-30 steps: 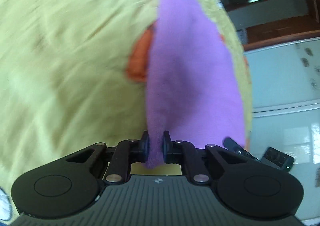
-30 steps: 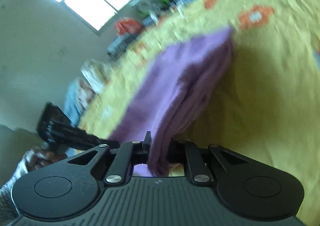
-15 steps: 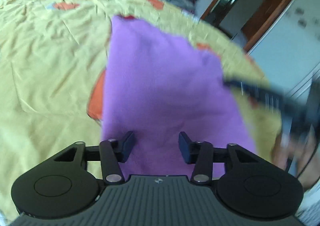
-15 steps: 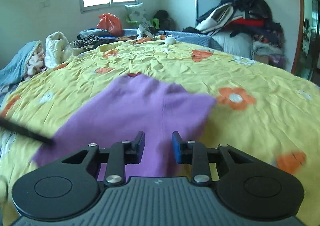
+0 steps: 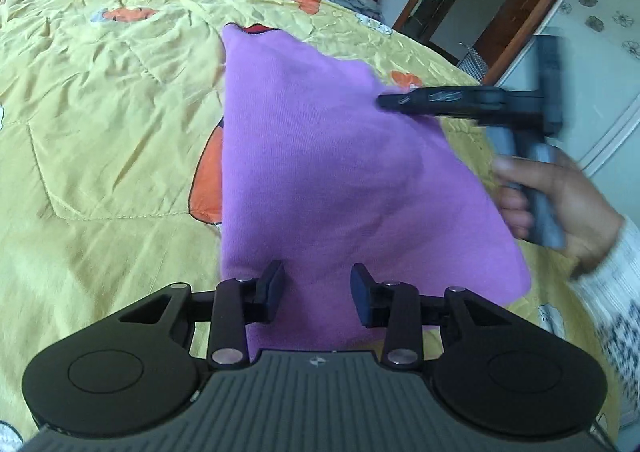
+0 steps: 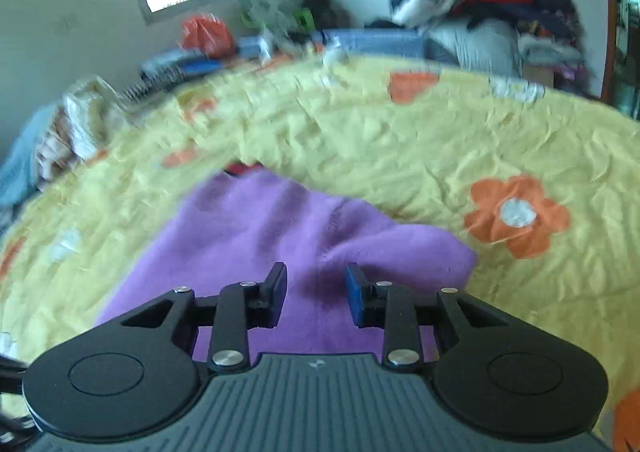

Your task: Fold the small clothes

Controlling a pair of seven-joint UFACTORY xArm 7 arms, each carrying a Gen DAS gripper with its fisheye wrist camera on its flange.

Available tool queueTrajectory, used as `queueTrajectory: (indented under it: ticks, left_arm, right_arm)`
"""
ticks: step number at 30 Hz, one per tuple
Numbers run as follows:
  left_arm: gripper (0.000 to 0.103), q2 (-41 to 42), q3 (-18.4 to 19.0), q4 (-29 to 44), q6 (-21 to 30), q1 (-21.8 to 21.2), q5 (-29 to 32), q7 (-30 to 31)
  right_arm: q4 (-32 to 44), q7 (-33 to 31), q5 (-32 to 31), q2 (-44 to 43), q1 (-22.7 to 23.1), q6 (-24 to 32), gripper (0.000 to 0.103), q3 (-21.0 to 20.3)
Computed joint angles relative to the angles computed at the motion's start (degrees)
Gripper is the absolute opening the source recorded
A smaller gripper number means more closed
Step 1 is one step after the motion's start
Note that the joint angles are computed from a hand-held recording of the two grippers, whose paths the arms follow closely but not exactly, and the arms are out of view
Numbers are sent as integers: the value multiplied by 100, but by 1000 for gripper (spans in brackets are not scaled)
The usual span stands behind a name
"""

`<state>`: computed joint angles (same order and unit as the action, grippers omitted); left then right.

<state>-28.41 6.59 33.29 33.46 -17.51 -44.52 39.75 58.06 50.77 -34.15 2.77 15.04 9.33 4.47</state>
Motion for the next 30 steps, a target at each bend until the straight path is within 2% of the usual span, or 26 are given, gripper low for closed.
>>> queueTrajectory:
  ticks: [2, 3, 4, 5, 6, 7, 8, 9, 10, 11, 13, 14, 15, 16, 17, 18, 19, 20, 21, 22, 23, 24, 26, 28, 30]
  left_arm:
    - [41, -73, -29, -86, -107, -6, -39, -12]
    - [41, -98, -42, -102, -124, -2, -15, -41]
    - [41, -131, -42, -99, -84, 16, 26, -109]
    - [42, -173, -17, -88, 13, 40, 57, -199]
    - [49, -243, 23, -96, 101, 51, 61, -248]
    - [54, -324, 27, -126, 128, 65, 86, -271]
    - [64, -426, 3, -183, 123, 71, 146, -263]
    - [69, -539, -46, -265, 57, 67, 204, -264]
    - [70, -664, -133, -377, -87, 65, 276, -302]
    - [71, -725, -231, -454, -214, 67, 400, -391]
    - [71, -785, -386, -562, -366, 71, 637, -737]
    - [71, -833, -453, -632, -466, 50, 765, -870]
    - [72, -875, -525, -711, -604, 25, 911, -972]
    - [72, -901, -552, -777, -713, -10, 1005, -1080]
    - [72, -921, -541, -830, -786, -63, 1076, -1163]
    - [72, -958, -564, -895, -900, -100, 1184, -1229]
    - [72, -990, -607, -953, -1000, -118, 1304, -1318]
    - [73, -1013, -640, -1003, -1088, -133, 1413, -1411]
    - [74, -1028, -652, -1046, -1166, -159, 1496, -1506]
    - [75, -1040, -664, -1081, -1234, -184, 1592, -1584]
    - [76, -1047, -685, -1117, -1311, -202, 1695, -1658]
    - [77, -1061, -706, -1159, -1395, -223, 1781, -1749]
    - [79, -1092, -684, -1239, -1523, -302, 1915, -1887]
    - [81, -1117, -657, -1306, -1633, -377, 2075, -1987]
    - [82, -1151, -635, -1379, -1732, -433, 2246, -2085]
  right_arm:
    - [79, -52, 168, 155, -45, -241, 30, -48]
    - [103, 61, 178, 120, -252, -174, 31, 171]
    - [101, 367, -51, -4, -219, 6, 32, 172]
    - [35, 876, -521, -219, 54, 251, 33, -33]
    - [-132, 1370, -967, -480, 122, 416, 35, 3]
    - [-394, 1658, -1196, -791, 94, 478, 45, 150]
    - [-747, 1988, -1467, -1144, 27, 458, 67, 314]
    - [-1037, 2433, -1782, -1481, -58, 593, 88, 577]
    - [-1252, 2666, -1931, -1728, -111, 717, 91, 806]
    - [-1435, 2774, -2054, -1916, -144, 750, 90, 1012]
    - [-1527, 2907, -2189, -2082, -209, 1231, 89, 1523]
    - [-1544, 2875, -2313, -2056, -113, 1260, 88, 1571]
    - [-1530, 2638, -2307, -1990, -37, 1343, 87, 1637]
    - [-1484, 2457, -2367, -1867, -199, 1666, 83, 1941]
    - [-1545, 2516, -2659, -1820, -285, 1749, 83, 2004]
    - [-1701, 2815, -2712, -1951, -230, 1592, 83, 1828]
    - [-1860, 3027, -2525, -2071, -133, 1349, 83, 1541]
    - [-1967, 3000, -2288, -2224, -127, 1345, 83, 1495]
    - [-1976, 2906, -2241, -2379, -199, 1581, 82, 1688]
    - [-1966, 2866, -2182, -2528, -250, 1831, 76, 1910]
    - [-2012, 2901, -2130, -2661, -137, 1842, 68, 1893]
    - [-2099, 2950, -2099, -2787, -144, 1676, 66, 1911]
    - [-2165, 2863, -1974, -2919, -160, 1713, 66, 2082]
    - [-2149, 2633, -1816, -2739, -174, 2093, 66, 2264]
    - [-2362, 2987, -1695, -2987, -197, 2097, 77, 2248]
